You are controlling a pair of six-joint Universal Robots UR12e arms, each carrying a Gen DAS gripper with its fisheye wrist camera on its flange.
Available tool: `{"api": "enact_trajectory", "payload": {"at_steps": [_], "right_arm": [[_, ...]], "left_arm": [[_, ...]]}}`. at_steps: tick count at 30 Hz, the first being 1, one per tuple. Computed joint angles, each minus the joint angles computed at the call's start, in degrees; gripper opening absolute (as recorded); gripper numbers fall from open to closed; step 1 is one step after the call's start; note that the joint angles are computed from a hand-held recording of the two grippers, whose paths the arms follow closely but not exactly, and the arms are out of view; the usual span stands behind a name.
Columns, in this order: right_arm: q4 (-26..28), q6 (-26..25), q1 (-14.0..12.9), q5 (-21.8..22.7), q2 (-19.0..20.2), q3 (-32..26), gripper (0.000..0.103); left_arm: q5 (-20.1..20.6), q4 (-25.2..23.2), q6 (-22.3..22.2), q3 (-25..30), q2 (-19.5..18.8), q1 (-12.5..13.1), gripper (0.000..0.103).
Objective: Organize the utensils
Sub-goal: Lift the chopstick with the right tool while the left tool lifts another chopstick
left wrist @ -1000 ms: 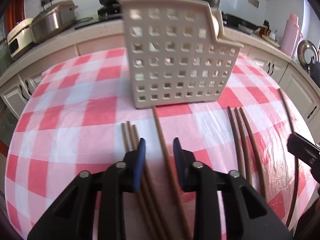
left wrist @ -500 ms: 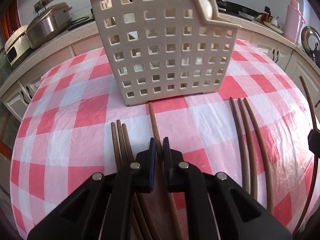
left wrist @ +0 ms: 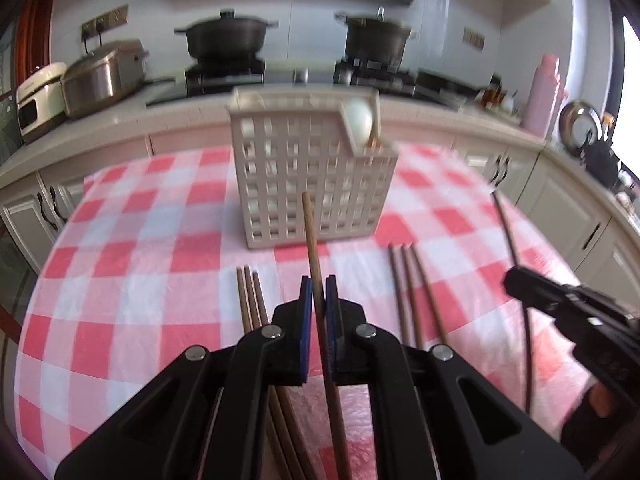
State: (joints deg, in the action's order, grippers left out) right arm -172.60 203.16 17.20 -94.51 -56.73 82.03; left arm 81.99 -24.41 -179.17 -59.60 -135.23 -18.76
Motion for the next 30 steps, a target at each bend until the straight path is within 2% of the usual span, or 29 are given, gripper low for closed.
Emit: {"api": "enact_trajectory", "payload": {"at_steps": [7, 14, 21, 30], "right_arm": [[-2.9, -2.6, 1.6, -3.5, -0.9, 0.1, 0.006], [-4.7, -4.5, 3.0, -6.4, -1.9, 0.8, 0.006], [-6.8, -7.0, 4.5, -8.7, -2.6, 1.5, 0.006], [-8.3, -8.3, 5.0, -9.3, -3.0, 1.8, 0.006]], "left_arm": [[-2.7, 10.7, -0.8, -7.2, 4.7, 0.7, 0.006], [-3.1, 20.0, -0.9, -13.2, 8.1, 1.0, 0.006], [-4.0, 26.4, -1.2, -18.3, 10.7, 0.9, 0.006], [-4.0, 30.4, -1.8, -20.3, 11.9, 1.1, 0.006]]}}
